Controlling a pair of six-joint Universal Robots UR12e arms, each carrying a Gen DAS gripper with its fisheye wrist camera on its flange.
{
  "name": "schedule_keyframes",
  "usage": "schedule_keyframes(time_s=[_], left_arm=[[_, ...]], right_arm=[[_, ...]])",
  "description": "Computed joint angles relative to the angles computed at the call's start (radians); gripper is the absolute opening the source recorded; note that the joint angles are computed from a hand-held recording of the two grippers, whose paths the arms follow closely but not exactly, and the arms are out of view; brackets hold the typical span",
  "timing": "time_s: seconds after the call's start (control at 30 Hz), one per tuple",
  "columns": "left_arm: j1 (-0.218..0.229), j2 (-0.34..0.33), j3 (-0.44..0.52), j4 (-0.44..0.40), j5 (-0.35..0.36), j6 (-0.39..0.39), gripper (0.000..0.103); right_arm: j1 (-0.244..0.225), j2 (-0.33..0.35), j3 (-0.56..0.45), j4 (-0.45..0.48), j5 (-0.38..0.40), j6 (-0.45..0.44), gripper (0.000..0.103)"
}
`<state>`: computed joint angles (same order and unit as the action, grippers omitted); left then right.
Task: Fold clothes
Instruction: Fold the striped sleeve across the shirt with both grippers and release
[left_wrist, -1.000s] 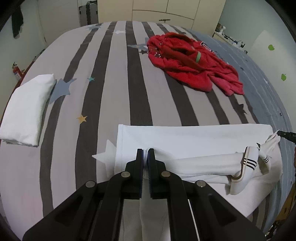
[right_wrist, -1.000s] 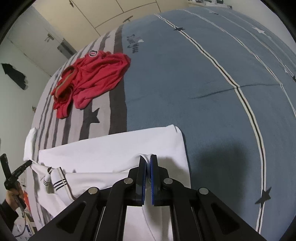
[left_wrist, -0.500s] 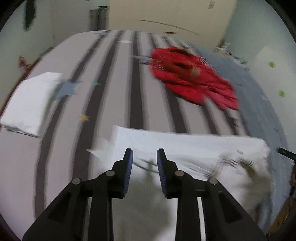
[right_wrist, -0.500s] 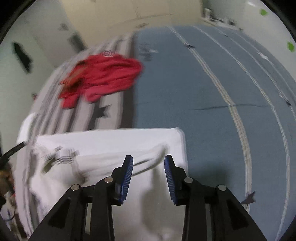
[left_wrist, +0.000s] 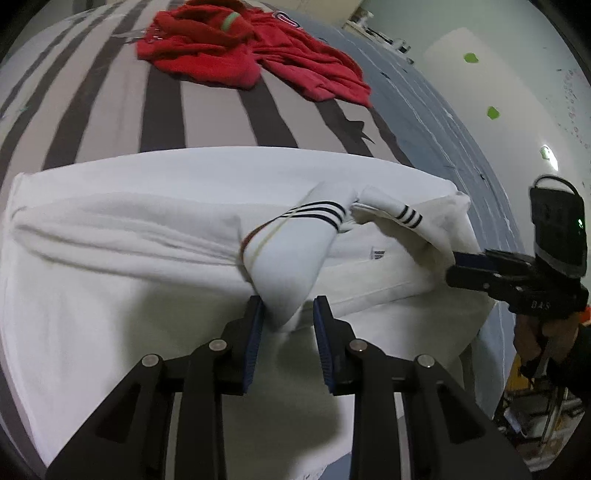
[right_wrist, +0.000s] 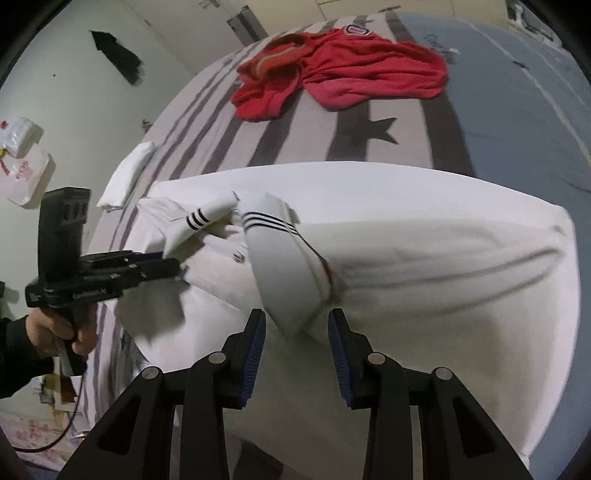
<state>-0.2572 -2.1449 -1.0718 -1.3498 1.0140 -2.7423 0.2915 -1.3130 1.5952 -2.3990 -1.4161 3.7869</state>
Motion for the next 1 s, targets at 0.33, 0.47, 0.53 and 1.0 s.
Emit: schedule_keyframes(time_s=[0.33, 0.47, 0.53, 1.0], left_arm=[[0.021, -0.115, 0.158, 0.206, -0.097, -0.267, 0.024], [0.022, -0.127, 0.183, 0.252, -0.055, -0.297, 0.024], [0.025, -0.118, 0.171, 0.268, -0.045, -0.292, 0.024], [-0.006, -0.030, 0.021, 0.063, 0.031, -0.014, 0.024]], right_arm=[[-0.088, 0.033, -0.024, -0.139, -0.004, 0.117, 0.034], [-0.107, 0.036, -0.040, -0.136, -0.051, 0.154, 0.036], [-0.100, 0.025, -0.039, -0.141, -0.084, 0.115, 0.036], [0.000, 0.044, -0.066, 0.060, -0.009, -0.226, 0.036]])
